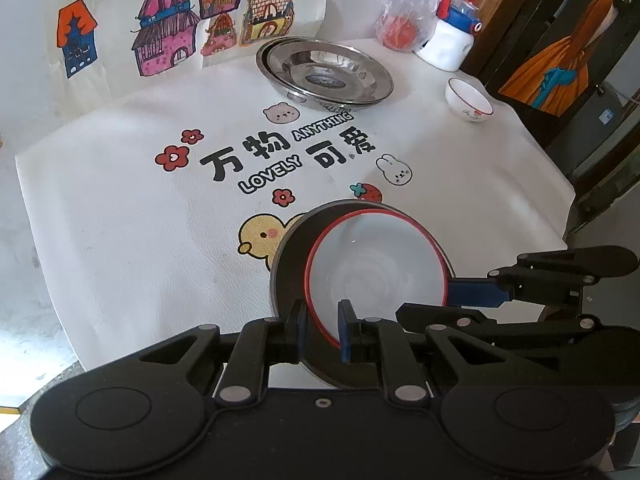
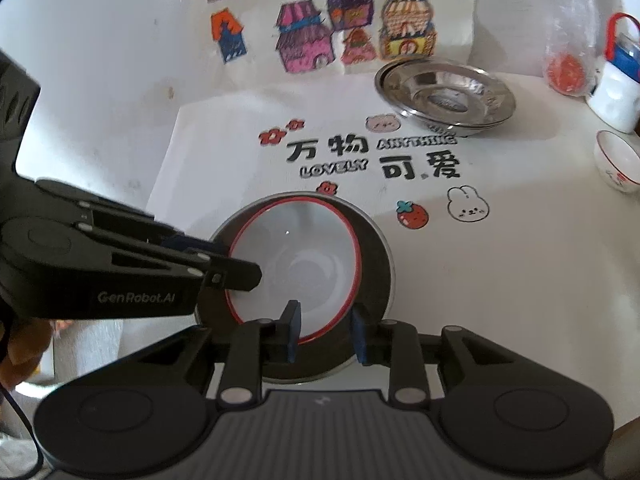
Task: Organize plates and bowls
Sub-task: 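Lower the white bowl into the steel bowl with both grippers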
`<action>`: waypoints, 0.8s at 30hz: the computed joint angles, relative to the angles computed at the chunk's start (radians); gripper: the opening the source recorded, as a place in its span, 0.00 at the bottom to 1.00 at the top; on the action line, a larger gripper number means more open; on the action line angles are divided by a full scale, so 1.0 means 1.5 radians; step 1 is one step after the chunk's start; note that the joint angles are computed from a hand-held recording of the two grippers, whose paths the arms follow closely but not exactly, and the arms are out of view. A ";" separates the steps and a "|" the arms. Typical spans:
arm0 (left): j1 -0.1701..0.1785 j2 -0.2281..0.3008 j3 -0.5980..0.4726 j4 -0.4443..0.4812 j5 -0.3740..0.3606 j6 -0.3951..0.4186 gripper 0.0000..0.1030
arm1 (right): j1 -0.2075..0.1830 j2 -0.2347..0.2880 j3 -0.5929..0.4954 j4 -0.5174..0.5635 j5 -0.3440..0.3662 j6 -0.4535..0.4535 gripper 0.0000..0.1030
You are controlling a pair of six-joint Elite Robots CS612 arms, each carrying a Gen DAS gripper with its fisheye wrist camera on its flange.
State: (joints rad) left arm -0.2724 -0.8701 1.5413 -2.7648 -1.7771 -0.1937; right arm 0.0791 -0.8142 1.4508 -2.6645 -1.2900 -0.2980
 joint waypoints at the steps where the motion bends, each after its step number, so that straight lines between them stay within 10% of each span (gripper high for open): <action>1: 0.000 0.001 -0.003 0.007 -0.001 0.000 0.16 | 0.002 0.001 -0.006 0.016 -0.006 -0.008 0.31; 24: 0.004 0.010 -0.039 0.086 -0.018 0.020 0.17 | 0.003 0.010 -0.048 0.110 -0.009 -0.063 0.34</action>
